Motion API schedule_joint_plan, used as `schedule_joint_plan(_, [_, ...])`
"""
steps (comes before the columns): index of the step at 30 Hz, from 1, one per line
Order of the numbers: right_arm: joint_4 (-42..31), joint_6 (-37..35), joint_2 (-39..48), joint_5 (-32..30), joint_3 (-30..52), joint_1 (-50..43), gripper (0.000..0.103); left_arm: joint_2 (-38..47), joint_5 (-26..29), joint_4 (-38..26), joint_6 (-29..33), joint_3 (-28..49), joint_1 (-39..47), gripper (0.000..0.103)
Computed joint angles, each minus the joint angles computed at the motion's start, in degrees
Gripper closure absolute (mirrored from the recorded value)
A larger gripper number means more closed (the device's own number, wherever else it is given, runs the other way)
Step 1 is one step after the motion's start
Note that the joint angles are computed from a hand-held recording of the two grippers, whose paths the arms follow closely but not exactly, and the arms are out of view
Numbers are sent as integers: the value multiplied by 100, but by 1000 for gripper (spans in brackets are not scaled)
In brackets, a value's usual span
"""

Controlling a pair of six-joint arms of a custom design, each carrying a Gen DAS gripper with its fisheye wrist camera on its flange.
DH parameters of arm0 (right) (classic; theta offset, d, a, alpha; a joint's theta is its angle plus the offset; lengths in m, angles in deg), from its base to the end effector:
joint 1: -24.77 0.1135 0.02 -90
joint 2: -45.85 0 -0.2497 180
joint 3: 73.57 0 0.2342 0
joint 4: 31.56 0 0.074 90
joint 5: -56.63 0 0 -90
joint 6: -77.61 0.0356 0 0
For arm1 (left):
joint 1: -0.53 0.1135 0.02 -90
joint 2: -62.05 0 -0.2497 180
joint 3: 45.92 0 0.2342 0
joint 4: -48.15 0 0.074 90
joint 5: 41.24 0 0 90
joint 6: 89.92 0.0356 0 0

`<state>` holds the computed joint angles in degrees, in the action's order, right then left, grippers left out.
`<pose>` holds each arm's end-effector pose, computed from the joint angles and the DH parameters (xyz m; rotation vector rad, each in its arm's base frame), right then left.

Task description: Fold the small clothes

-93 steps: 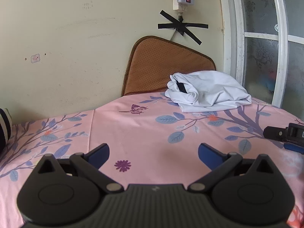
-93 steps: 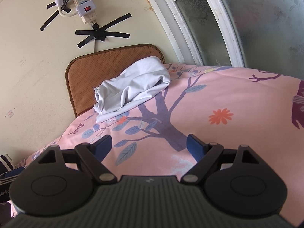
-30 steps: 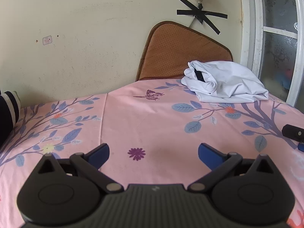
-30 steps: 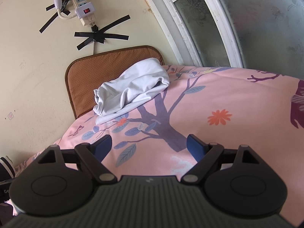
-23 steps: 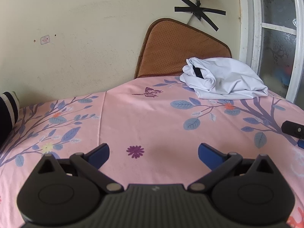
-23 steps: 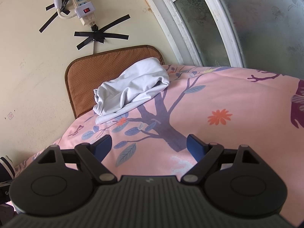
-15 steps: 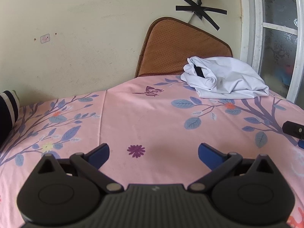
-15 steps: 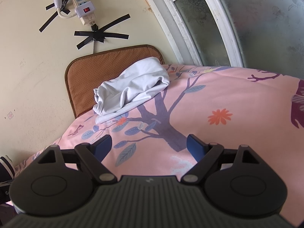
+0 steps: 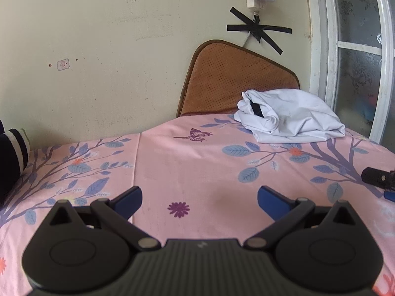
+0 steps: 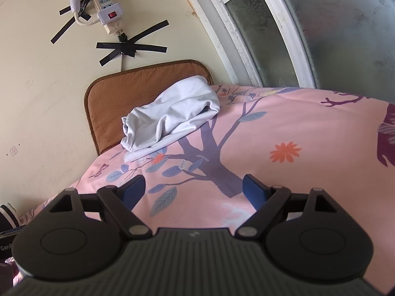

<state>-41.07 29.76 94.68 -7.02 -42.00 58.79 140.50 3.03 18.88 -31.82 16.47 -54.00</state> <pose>0.1529 0.0842 0.1843 0.4264 1.9614 0.3883 0.1743 -0.2007 0.2231 0.0542 2.0900 0.0536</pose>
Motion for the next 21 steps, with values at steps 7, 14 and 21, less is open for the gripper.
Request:
schedule_joint_plan(7, [-13, -3, -15, -9, -2, -4, 15, -251, -219, 259, 68, -186, -71, 0])
schedule_joint_plan(14, [-19, -9, -24, -21, -3, -13, 15, -85, -182, -145, -182, 10, 2, 0])
schedule_joint_plan(21, [-16, -14, -25, -29, -4, -18, 15, 1, -137, -342, -277, 96, 16, 0])
